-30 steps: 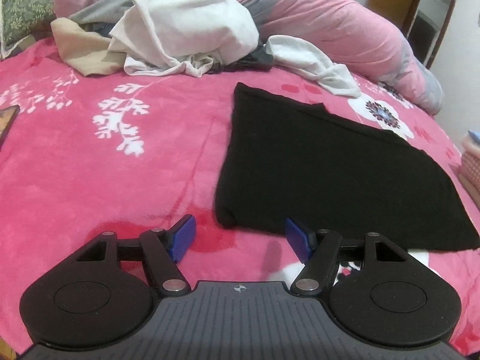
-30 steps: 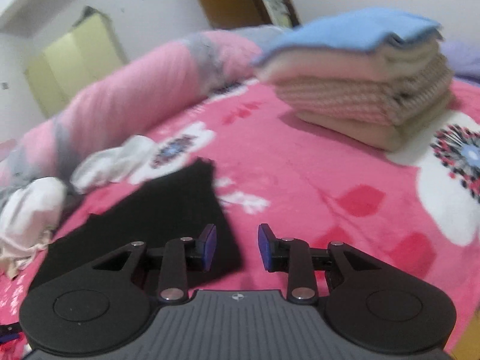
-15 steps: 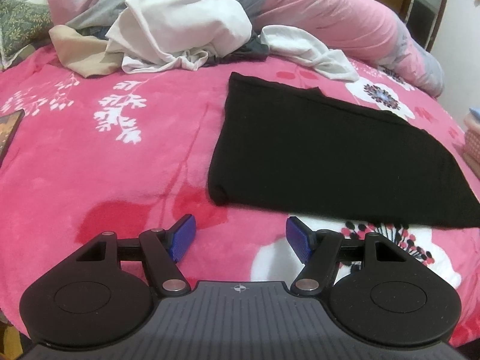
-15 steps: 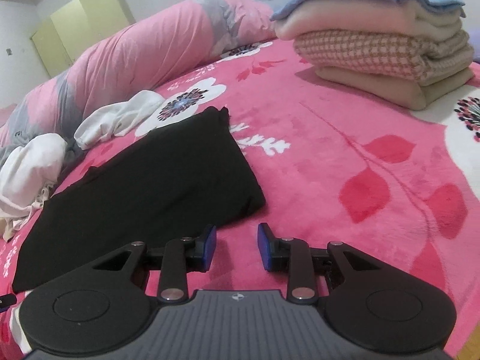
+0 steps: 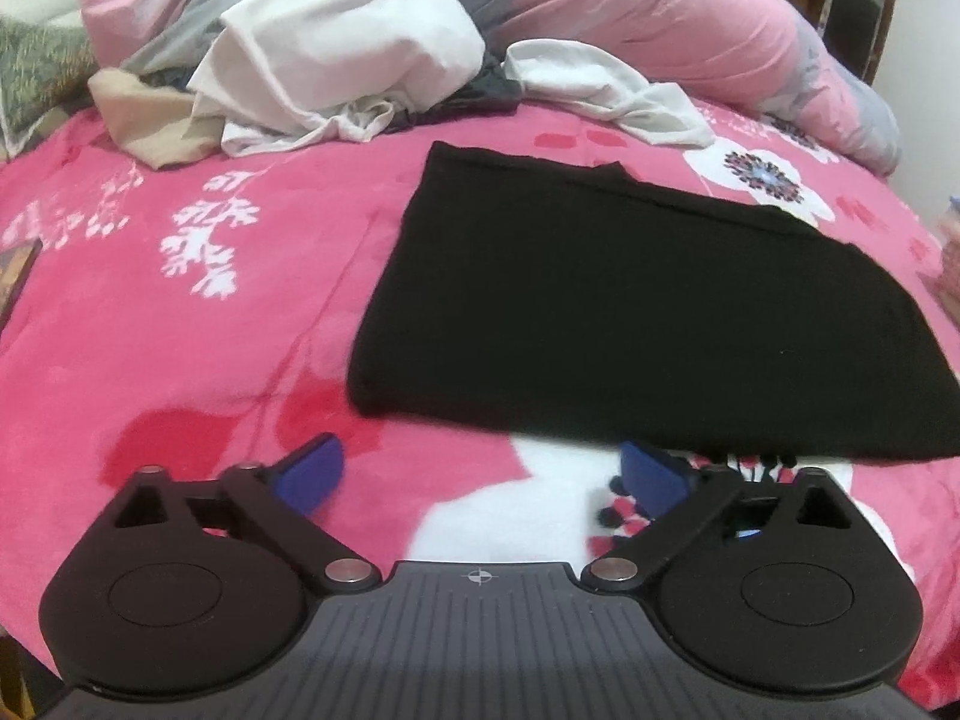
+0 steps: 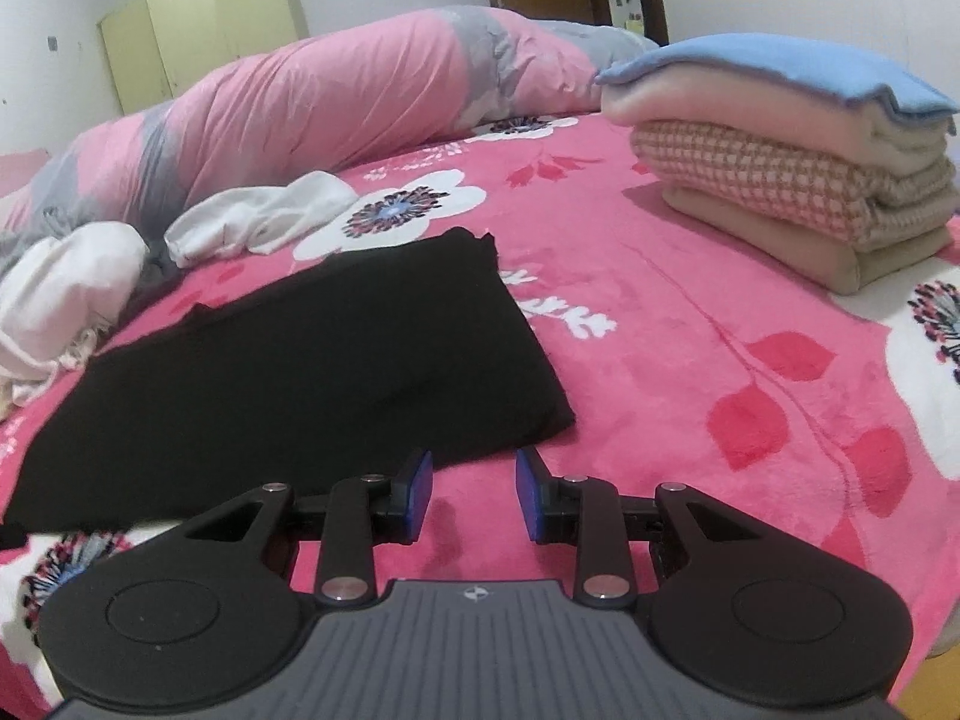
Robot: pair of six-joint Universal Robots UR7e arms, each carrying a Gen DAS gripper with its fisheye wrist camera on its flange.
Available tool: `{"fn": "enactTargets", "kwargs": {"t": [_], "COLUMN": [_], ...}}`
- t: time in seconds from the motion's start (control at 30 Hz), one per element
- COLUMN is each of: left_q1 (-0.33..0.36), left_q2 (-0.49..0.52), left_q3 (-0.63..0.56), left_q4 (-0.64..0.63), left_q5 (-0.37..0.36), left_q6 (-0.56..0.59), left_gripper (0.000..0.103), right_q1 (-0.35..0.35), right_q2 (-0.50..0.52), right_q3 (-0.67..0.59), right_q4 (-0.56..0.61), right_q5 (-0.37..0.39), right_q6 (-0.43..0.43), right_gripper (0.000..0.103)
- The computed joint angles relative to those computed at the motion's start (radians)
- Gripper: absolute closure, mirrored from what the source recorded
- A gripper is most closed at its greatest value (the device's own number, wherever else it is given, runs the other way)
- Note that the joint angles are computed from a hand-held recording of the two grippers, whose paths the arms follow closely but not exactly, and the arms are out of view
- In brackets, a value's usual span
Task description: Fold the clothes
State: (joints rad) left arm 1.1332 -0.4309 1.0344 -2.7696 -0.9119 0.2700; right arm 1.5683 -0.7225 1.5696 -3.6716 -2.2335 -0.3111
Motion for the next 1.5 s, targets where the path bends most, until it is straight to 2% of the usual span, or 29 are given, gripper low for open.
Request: {"fn": "enactTargets", "kwargs": {"t": [0.1, 0.3, 0.67, 0.93, 1.07, 1.13, 1.3, 1.43, 1.5], "left_q1": [-0.008, -0.015, -0.029, -0.037, -0.035, -0.032, -0.033, -0.034, -0.033], "left_q2": [0.010, 0.014, 0.021, 0.037, 0.042, 0.049, 0.099, 0.161, 0.184], "left_q3": [-0.003, -0.016, -0.014, -0.041, -0.057, -0.074, -0.145, -0.235, -0.266], "left_q4": [-0.003, 0.084, 0.020, 0.034, 0.043, 0.044, 0.001, 0.006, 0.020], "left_q5": [0.007, 0.011, 0.023, 0.026, 0.002, -0.012, -0.008, 0.040, 0.057], "left_q6": [0.018, -0.044, -0.002, 0.007, 0.018, 0.023, 0.078, 0.126, 0.146], "left_gripper": [0.000, 0.000, 0.000, 0.000, 0.000, 0.000, 0.000, 0.000, 0.000], "right_q1": [-0.003, -0.014, -0.021, -0.023, -0.019, -0.017, -0.001, 0.003, 0.005], "right_q2": [0.005, 0.002, -0.001, -0.008, -0.009, -0.007, 0.036, 0.094, 0.123], "right_q3": [0.002, 0.011, 0.017, 0.028, 0.024, 0.006, -0.105, -0.218, -0.264], "right_q4": [-0.003, -0.001, -0.012, -0.019, -0.025, -0.014, 0.015, 0.083, 0.101], "right_q5": [-0.012, -0.002, 0.015, 0.028, 0.034, 0.051, 0.112, 0.145, 0.136], "right_q6": [-0.007, -0.003, -0.016, -0.004, -0.010, -0.025, -0.124, -0.182, -0.220], "right_gripper": [0.071, 0.071, 0.070, 0.070, 0.070, 0.070, 0.070, 0.070, 0.070]}}
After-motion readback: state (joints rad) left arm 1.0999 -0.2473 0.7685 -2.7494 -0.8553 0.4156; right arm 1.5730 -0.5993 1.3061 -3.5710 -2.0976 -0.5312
